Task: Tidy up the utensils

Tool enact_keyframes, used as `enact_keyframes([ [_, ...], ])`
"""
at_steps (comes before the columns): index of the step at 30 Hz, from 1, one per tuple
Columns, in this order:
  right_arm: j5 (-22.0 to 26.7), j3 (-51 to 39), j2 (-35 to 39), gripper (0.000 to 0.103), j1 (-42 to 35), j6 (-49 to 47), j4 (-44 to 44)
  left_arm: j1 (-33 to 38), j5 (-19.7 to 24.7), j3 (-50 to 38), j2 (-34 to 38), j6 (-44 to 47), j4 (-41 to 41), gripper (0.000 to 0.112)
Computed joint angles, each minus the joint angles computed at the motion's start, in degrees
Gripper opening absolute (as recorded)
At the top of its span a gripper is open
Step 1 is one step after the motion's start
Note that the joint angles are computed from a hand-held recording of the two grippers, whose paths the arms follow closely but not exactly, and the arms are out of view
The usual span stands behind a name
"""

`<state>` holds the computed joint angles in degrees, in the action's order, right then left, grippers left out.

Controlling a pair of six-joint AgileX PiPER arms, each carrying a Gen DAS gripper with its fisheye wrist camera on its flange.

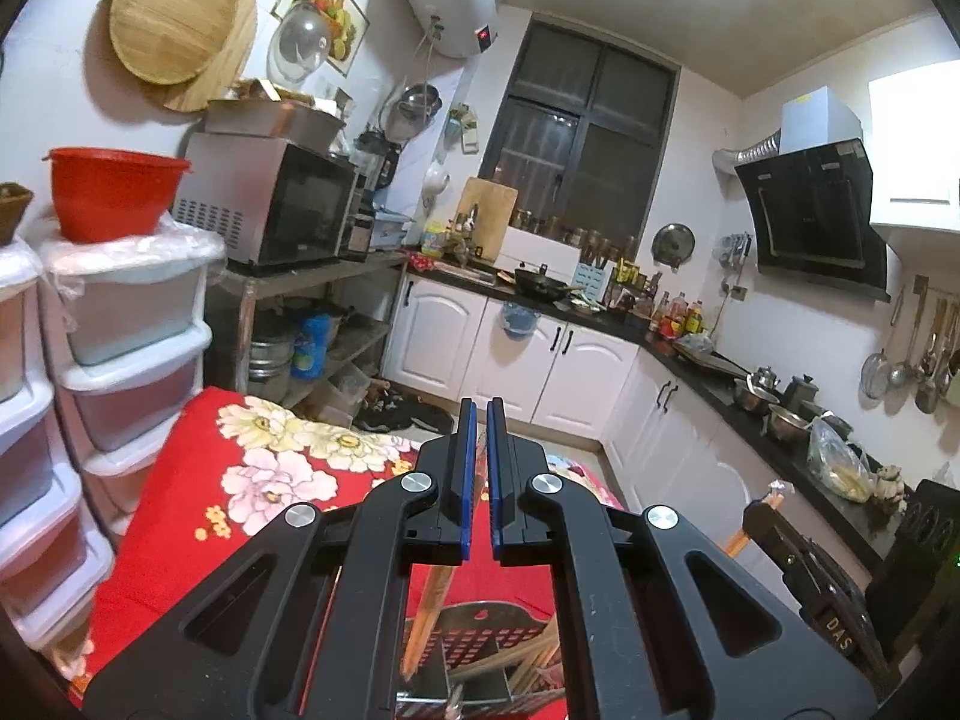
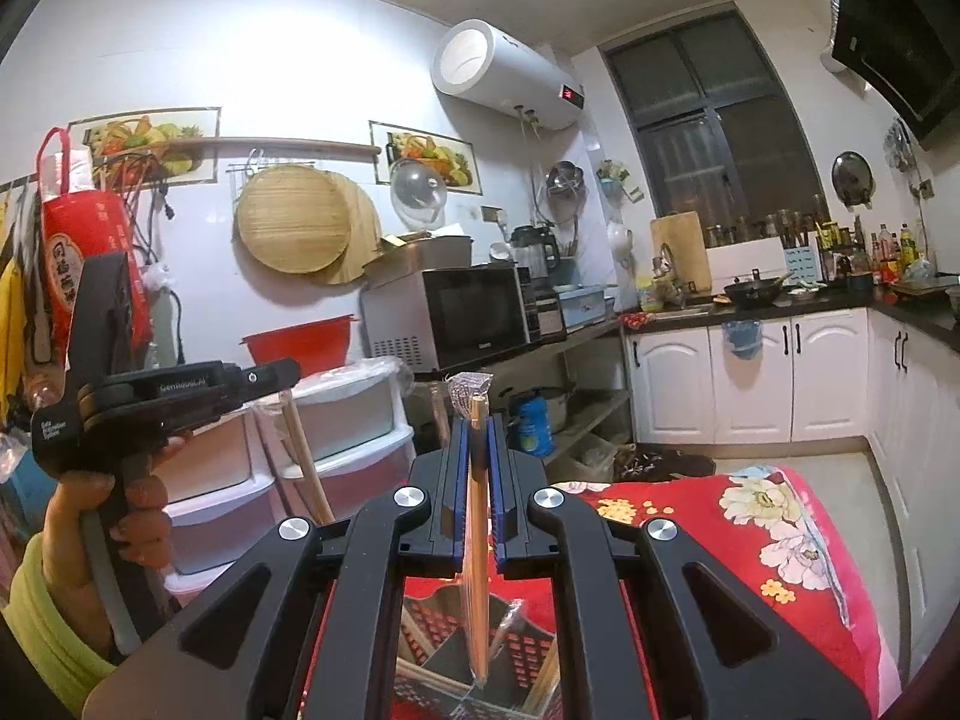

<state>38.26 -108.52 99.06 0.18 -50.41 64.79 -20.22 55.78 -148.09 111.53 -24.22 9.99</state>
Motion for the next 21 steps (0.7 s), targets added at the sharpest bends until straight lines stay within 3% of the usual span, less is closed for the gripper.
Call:
enact_keyframes([
  [4, -1.6, -0.8, 1.6, 0.006, 0.5, 0.7, -1.5, 0.8, 0.8, -3.0, 3.1, 0.7, -1.9, 0.000],
  [9, -3.0, -1.2, 3.6, 0.006, 1.1, 1.3, -2.7, 0.7, -4.3, 4.6, 0.8, -0.1, -0.7, 0.000],
  [18, -4.4, -0.3, 6.7, 0.006, 2.5, 2.0, -2.4, 1.8, -8.5, 11.6, -0.2, -0.2, -1.7, 0.000],
  [21, -5.6, 1.1, 6.8, 0.006, 3.0, 0.9, -1.8, 2.3, -12.2, 17.2, -1.9, -0.6, -2.4, 0.000],
])
